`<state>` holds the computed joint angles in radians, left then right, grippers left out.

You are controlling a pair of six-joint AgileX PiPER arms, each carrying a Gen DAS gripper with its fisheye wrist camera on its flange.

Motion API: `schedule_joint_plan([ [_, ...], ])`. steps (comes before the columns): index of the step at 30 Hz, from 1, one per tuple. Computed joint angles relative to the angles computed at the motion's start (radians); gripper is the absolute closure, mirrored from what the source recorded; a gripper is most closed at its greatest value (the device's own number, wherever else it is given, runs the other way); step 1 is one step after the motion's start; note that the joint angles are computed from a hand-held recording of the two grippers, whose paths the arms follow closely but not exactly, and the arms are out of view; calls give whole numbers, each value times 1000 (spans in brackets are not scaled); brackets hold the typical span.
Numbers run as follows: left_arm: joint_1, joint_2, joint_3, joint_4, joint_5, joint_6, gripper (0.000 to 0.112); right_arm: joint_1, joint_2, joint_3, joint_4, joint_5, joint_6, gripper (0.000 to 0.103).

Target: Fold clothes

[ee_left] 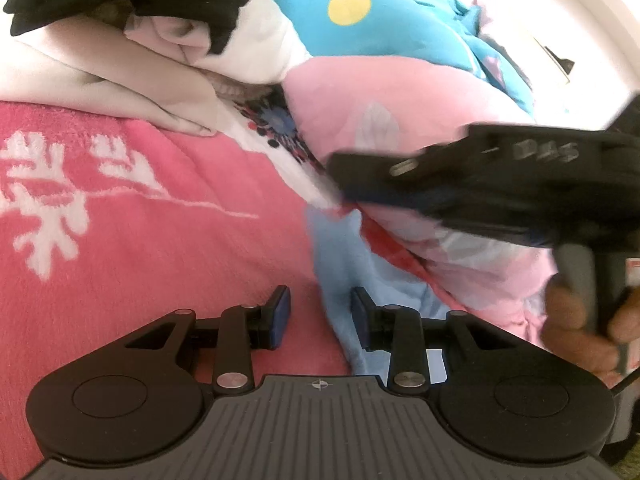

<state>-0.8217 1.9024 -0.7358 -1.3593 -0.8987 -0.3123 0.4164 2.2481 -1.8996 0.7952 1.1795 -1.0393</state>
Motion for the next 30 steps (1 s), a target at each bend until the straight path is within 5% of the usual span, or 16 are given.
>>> schedule_joint_plan([
  [6, 0, -2, 12, 7, -7, -18, 79, -21, -19, -3, 57, -91, 46, 84],
  [11, -12, 5, 16, -14, -33, -23, 81, 131, -50, 72, -370, -408, 295, 81],
  [13, -18, 11, 9, -37, -45, -7, 89, 183, -9, 27, -570, -412, 468, 77],
  [15, -19, 14, 8, -46, -47, -2, 98, 219, 29, -11, -688, -402, 575, 59],
  [17, -20, 14, 12, -42, -45, -6, 105, 242, 65, -42, -763, -392, 643, 58],
  [20, -34, 14, 8, -59, -62, 15, 108, 221, 55, -13, -686, -426, 582, 76],
  [21, -40, 13, 7, -66, -71, 25, 109, 209, 39, 12, -641, -442, 542, 94],
  [25, -54, 11, -3, -99, -87, 78, 110, 124, -127, 264, -351, -610, 260, 98],
  [30, -71, 10, -22, -119, -77, 164, 110, -28, -280, 528, 56, -723, -143, 98],
])
